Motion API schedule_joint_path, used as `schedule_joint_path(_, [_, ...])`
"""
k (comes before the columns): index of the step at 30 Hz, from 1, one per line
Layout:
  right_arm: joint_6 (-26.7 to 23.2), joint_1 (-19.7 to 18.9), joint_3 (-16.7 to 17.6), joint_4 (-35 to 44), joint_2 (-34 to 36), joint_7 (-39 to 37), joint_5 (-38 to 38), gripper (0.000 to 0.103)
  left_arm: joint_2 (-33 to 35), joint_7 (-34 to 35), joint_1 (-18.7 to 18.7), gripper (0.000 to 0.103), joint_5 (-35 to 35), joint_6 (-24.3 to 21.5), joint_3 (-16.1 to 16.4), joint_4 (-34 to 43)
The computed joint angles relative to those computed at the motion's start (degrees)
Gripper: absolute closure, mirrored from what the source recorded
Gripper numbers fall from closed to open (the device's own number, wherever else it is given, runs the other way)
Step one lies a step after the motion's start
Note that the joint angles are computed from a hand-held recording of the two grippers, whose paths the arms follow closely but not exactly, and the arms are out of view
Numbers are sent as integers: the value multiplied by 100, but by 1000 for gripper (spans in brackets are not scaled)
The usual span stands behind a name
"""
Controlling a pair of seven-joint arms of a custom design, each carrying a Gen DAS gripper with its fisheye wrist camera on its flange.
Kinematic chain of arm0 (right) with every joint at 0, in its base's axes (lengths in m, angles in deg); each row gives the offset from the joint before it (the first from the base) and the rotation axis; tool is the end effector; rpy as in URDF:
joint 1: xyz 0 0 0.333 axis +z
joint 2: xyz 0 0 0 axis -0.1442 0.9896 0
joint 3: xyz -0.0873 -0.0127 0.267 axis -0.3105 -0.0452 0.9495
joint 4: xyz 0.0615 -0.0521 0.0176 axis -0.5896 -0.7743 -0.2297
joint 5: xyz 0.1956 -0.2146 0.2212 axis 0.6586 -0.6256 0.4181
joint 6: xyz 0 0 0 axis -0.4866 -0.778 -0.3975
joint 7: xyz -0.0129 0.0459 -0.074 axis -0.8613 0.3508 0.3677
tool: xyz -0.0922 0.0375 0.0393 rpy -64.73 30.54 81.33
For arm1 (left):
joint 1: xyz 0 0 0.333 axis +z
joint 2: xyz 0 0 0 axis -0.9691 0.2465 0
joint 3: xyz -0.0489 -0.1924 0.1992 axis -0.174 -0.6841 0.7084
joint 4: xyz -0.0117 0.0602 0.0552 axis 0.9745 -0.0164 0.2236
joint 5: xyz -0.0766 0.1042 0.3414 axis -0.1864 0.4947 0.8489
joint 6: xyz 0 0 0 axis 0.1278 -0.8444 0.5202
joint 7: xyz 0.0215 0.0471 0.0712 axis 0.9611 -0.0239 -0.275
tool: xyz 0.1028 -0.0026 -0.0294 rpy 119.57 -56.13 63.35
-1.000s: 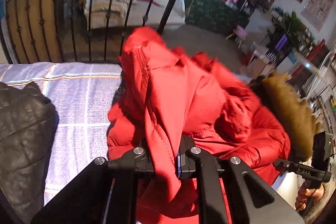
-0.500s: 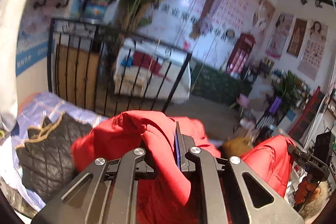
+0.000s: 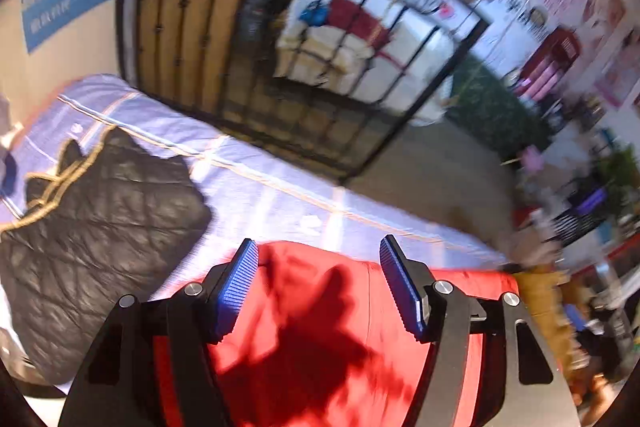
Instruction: Fold large clothes
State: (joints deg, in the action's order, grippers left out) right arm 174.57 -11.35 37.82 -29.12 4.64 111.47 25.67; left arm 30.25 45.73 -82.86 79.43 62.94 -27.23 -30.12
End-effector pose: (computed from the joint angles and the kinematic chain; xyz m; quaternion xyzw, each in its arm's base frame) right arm 0.4962 -0.0937 0.6523 -0.5559 0.7257 -0.0308 0.4042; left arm 0.4771 -0.1454 0.6910 -0.7886 0.5121 -0.3080 0.1451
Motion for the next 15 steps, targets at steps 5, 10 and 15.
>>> schedule_joint_path(5, [116,-405,46,-1371,-669,-67,-1161,22,-961,630,107,32,-361,215,422,-1580])
schedule_joint_path(10, [-455,-652,71,-2309,-1425,-408,-2249,22,-1815,1657,-137,17,-270,-78,480,-2583])
schedule_joint_path(15, [-940,-570,-72,-2518,-1565,-217,-1638,22,-2351,1728,-281,8,-223,-43,273,-3500])
